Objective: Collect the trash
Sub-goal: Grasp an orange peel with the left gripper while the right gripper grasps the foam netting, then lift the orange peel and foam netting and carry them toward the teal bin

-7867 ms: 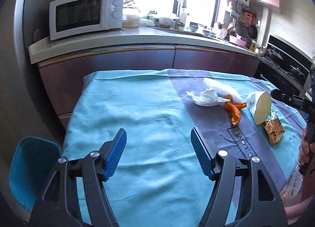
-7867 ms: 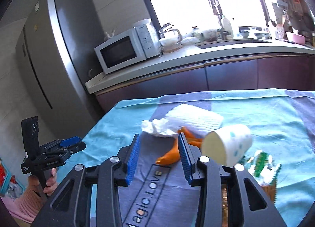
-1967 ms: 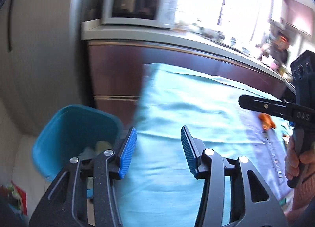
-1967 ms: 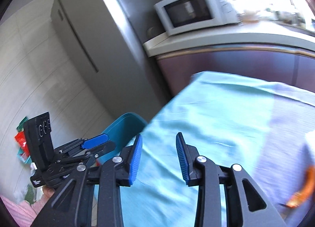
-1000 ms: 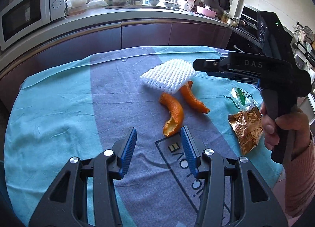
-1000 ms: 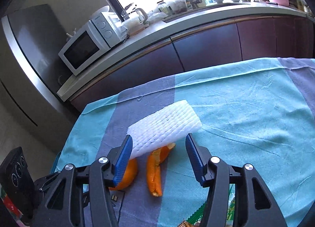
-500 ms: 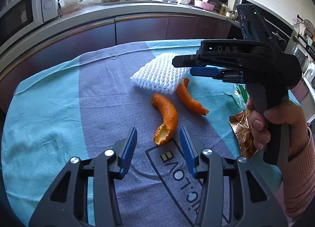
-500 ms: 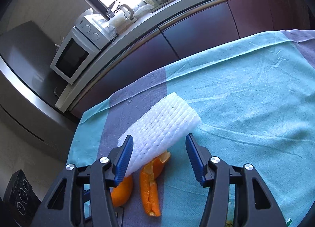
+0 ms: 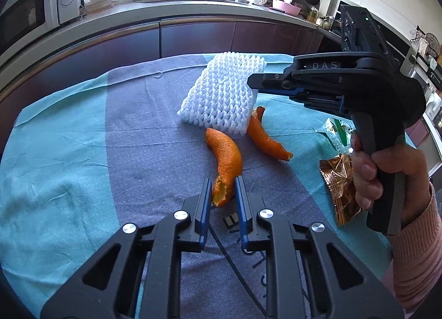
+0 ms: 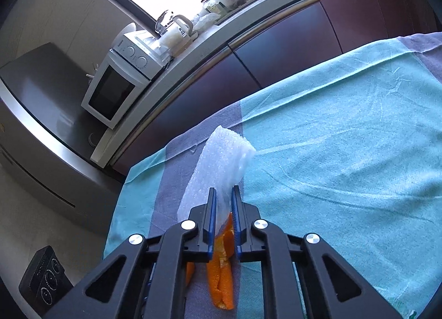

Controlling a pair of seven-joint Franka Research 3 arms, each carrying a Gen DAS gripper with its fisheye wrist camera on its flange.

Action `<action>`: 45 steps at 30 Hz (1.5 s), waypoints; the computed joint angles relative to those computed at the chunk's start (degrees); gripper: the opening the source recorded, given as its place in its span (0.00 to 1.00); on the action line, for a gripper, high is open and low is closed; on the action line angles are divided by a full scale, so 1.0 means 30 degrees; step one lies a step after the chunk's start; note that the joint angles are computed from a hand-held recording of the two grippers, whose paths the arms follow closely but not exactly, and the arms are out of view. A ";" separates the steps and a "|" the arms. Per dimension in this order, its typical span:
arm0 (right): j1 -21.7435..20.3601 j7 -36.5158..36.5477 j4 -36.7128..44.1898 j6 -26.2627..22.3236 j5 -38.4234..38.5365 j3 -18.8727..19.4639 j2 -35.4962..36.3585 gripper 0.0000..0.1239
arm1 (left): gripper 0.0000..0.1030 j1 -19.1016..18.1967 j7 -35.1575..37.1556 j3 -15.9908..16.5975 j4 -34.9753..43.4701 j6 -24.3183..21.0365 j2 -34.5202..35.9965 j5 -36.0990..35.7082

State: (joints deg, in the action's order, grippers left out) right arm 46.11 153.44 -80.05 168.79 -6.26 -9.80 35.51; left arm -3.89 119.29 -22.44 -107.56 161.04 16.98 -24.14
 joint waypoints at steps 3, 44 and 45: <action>0.0425 0.0112 -0.0257 0.0596 -0.0288 -0.0397 -0.0214 0.08 | 0.14 0.0406 0.0633 -0.0331 -0.0300 0.0235 -0.0253 -0.0829; 0.1078 -0.5748 0.1086 0.2926 0.5281 0.2204 0.1131 0.08 | 0.19 -0.1183 0.6400 0.3703 -0.6351 0.0979 -0.5091 -0.8304; 0.1042 -0.5827 0.0924 0.3028 0.5328 0.2296 0.1046 0.08 | 0.18 -0.1153 0.6532 0.3678 -0.6284 0.0831 -0.5092 -0.8496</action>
